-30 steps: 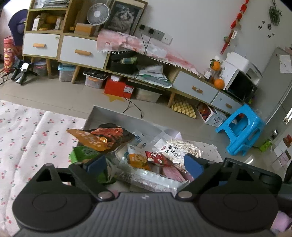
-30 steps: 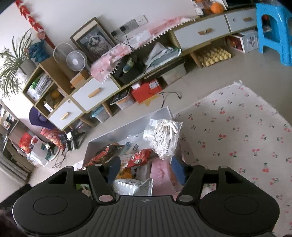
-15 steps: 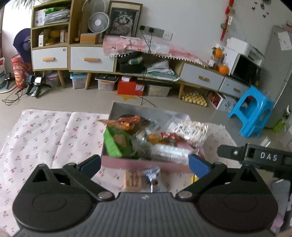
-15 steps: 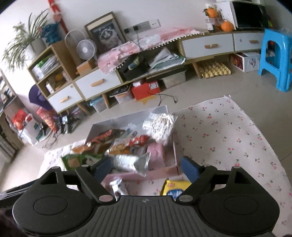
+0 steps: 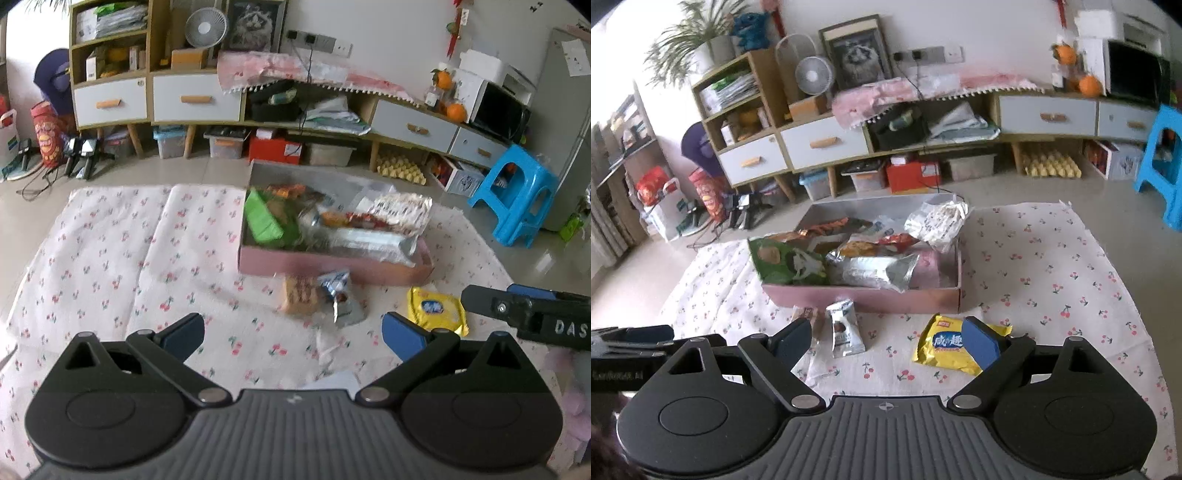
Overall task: Organize snacks
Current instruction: 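Withdraw both open tools from the box toward the snack pile, then grasp the yellow-striped clear packet with the left tool while the right grasps the clear bread bag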
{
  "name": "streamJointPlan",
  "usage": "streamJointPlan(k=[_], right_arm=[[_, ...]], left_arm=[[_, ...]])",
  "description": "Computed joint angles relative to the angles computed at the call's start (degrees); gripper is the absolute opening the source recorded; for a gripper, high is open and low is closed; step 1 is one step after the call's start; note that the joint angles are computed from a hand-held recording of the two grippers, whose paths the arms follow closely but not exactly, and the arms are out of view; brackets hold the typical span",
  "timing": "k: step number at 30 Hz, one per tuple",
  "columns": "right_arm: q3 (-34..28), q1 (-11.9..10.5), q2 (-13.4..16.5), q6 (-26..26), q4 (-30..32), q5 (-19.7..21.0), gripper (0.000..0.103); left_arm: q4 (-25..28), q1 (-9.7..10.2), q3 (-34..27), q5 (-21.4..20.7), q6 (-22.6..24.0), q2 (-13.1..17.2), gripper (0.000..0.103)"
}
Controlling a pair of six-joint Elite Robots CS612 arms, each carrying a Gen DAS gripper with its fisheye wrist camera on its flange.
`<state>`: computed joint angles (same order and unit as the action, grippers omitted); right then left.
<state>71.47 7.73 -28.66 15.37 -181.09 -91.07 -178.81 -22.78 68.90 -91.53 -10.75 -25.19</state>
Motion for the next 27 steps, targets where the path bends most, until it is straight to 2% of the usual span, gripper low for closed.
streamJointPlan(k=[6, 9, 12, 19, 21, 23, 27], right_arm=[[-0.12, 0.76, 0.64, -5.80, 1.40, -0.11, 0.090], [-0.41, 0.87, 0.84, -6.43, 2.90, -0.70, 0.090], [0.30, 0.64, 0.48, -6.67, 3.94, 1.26, 0.090], [3.76, 1.48, -0.15, -18.89, 2.09, 2.78, 0.090], [4.98, 1.34, -0.51, -21.33, 1.96, 4.46, 0.090], [6.05, 1.14, -0.84, -23.21, 2.31, 5.79, 0.090], [7.99, 0.98, -1.56, -28.22, 3.12, 5.65, 0.090]], left_arm=[[2.42, 0.28, 0.33, -0.85, 2.58, 0.15, 0.103], [3.65, 0.30, 0.89, -1.18, 5.02, 0.05, 0.103], [4.56, 0.47, 1.72, -3.17, 8.34, -0.15, 0.102], [6.06, 0.80, 3.47, -5.78, 20.49, -0.41, 0.098], [7.32, 1.17, 3.42, -7.07, 23.52, -0.31, 0.097], [8.43, 1.40, 3.37, -7.06, 25.47, -0.16, 0.095], [10.71, 1.59, 2.34, -5.28, 27.73, 0.46, 0.089]])
